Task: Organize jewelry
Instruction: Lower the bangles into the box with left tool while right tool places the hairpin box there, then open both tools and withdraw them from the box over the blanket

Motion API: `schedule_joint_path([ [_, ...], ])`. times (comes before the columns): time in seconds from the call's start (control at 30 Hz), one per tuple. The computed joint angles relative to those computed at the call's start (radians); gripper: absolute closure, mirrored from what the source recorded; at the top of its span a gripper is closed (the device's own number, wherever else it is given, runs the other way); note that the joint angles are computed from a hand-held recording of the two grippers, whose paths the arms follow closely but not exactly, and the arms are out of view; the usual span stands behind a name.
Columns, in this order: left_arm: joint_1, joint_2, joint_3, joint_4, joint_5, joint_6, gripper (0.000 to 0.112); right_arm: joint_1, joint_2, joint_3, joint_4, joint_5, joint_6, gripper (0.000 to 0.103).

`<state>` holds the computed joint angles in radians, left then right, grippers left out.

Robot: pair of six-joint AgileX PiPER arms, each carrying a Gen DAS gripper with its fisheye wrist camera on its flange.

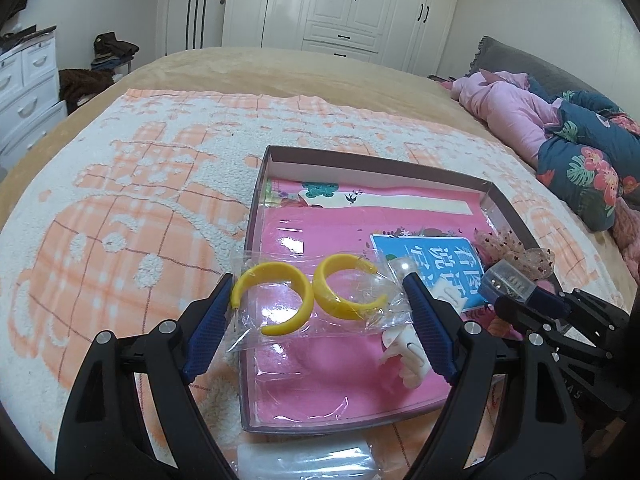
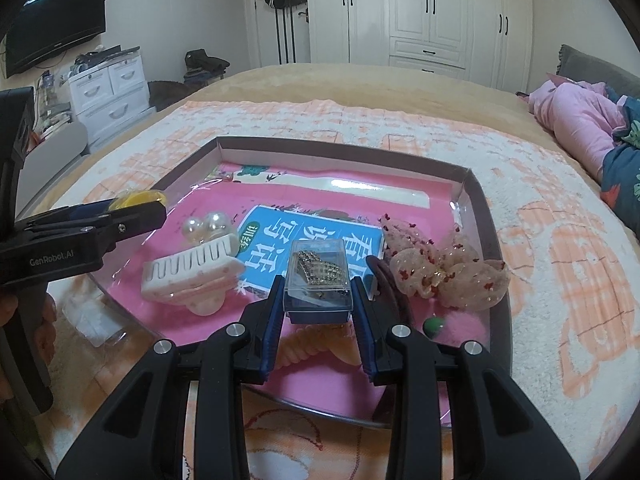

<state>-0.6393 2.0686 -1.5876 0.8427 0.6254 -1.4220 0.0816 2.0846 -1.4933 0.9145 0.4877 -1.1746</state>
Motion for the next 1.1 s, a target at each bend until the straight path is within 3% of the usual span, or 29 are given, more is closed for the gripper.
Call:
schedule_joint_path([
  [0.27, -0.008, -0.007, 0.004, 0.015, -0.001, -0.007, 0.038, -0.017, -0.059, 0.089, 0.133, -0.018, -0.152, 0.069],
  [0.7, -0.055, -0.073, 0.067, 0.117, 0.009, -0.127, 0.026, -0.087, -0.199, 0.272, 0.343, 0.014, -0.387, 0.048],
  [1.1, -0.167, -0.195, 0.177, 0.297, 0.114, -0.319, 0.021, -0.157, -0.344, 0.425, 0.481, 0.085, -0.543, 0.031],
])
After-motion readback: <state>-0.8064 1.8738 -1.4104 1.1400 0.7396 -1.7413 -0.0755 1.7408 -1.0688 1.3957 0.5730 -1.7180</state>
